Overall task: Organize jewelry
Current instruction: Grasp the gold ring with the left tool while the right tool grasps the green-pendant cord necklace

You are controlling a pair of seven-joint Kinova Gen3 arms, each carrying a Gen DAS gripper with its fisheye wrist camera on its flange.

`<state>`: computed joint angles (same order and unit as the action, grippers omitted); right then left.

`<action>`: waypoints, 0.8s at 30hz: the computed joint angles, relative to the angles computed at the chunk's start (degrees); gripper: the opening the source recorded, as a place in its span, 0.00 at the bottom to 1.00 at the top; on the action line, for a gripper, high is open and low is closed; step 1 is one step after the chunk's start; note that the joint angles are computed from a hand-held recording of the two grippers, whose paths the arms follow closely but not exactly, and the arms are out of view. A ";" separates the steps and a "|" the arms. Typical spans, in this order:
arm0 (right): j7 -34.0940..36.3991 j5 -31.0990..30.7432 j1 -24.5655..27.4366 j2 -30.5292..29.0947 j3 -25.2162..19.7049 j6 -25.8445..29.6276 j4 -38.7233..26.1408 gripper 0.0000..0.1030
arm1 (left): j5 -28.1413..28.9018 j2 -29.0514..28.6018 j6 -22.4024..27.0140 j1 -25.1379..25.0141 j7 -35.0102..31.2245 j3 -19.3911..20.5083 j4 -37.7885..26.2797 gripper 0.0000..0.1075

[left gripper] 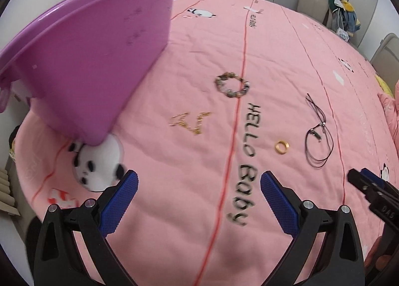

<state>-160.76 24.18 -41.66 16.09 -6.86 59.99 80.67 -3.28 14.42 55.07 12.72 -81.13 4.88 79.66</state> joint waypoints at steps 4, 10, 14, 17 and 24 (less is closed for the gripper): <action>3.95 -1.14 2.54 0.70 0.29 -2.48 0.90 0.67 | -4.99 1.77 -2.21 4.88 6.99 -0.45 0.03 0.90; 12.31 -2.84 6.14 2.60 1.22 -4.70 0.63 0.67 | -8.12 5.32 -1.99 8.97 14.21 -0.76 -2.04 0.90; 18.03 -4.45 8.13 3.95 1.82 -5.67 0.18 0.67 | -10.27 7.97 -0.89 11.76 18.09 -1.39 -4.35 0.90; 20.93 -5.77 9.21 4.44 2.18 -7.12 0.51 0.67 | -11.64 9.45 -0.46 13.06 19.68 -1.80 -5.56 0.90; 22.71 -6.56 9.49 4.83 3.27 -10.41 2.06 0.67 | -12.01 11.40 -0.82 14.28 20.53 -2.05 -6.66 0.90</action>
